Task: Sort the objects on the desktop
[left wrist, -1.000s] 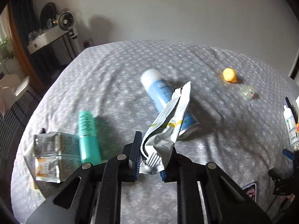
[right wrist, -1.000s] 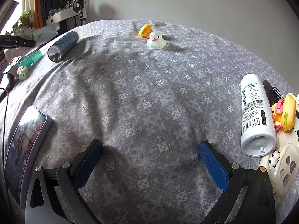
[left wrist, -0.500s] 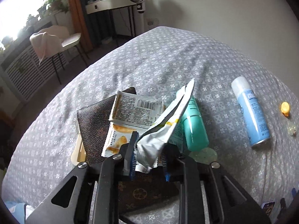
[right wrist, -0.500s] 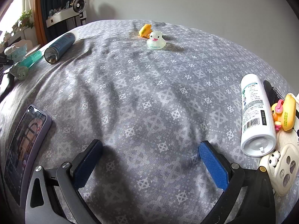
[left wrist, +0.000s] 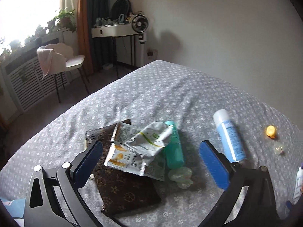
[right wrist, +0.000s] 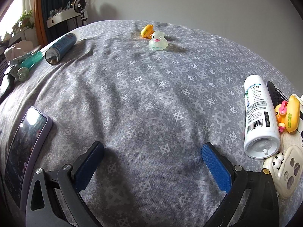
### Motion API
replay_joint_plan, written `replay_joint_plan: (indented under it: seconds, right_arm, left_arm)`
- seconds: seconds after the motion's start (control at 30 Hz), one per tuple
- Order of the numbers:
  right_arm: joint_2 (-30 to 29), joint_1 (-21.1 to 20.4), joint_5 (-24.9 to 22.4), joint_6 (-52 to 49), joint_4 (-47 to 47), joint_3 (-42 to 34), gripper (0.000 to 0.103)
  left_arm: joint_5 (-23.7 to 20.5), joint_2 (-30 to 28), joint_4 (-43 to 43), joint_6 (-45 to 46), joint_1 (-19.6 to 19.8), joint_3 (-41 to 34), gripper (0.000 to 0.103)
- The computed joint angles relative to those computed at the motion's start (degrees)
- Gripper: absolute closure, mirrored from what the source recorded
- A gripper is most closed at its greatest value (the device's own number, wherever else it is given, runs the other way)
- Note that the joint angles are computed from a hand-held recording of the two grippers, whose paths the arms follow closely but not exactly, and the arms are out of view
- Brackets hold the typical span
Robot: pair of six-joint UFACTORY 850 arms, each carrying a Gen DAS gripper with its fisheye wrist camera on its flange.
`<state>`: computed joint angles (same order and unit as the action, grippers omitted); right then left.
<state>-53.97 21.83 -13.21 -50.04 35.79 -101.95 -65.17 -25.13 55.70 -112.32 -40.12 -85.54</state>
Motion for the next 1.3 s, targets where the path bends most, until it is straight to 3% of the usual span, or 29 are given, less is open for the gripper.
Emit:
replay_joint_plan:
  seconds: [0.27, 0.4, 0.57, 0.7, 1.3]
  right_arm:
    - [0.1, 0.0, 0.0, -0.3, 0.2, 0.1, 0.0]
    - [0.0, 0.0, 0.0, -0.3, 0.3, 0.0, 0.0]
    - [-0.1, 0.0, 0.0, -0.2, 0.1, -0.1, 0.0]
    - [-0.1, 0.1, 0.2, 1.3, -1.5, -0.3, 0.0]
    - [-0.1, 0.2, 0.5, 1.6, -1.9, -0.1, 0.0]
  left_arm:
    - [14.1, -9.0, -7.0, 13.8, -0.1, -11.6, 0.0]
    - [12.0, -16.9, -12.5, 25.4, -0.5, -20.8, 0.0]
    - [11.6, -21.9, -18.6, 32.0, -0.3, -23.0, 0.0]
    - [14.4, -20.8, -10.5, 23.0, -1.5, -18.1, 0.0]
    - [13.4, -20.9, -9.3, 22.2, -1.9, -18.1, 0.0]
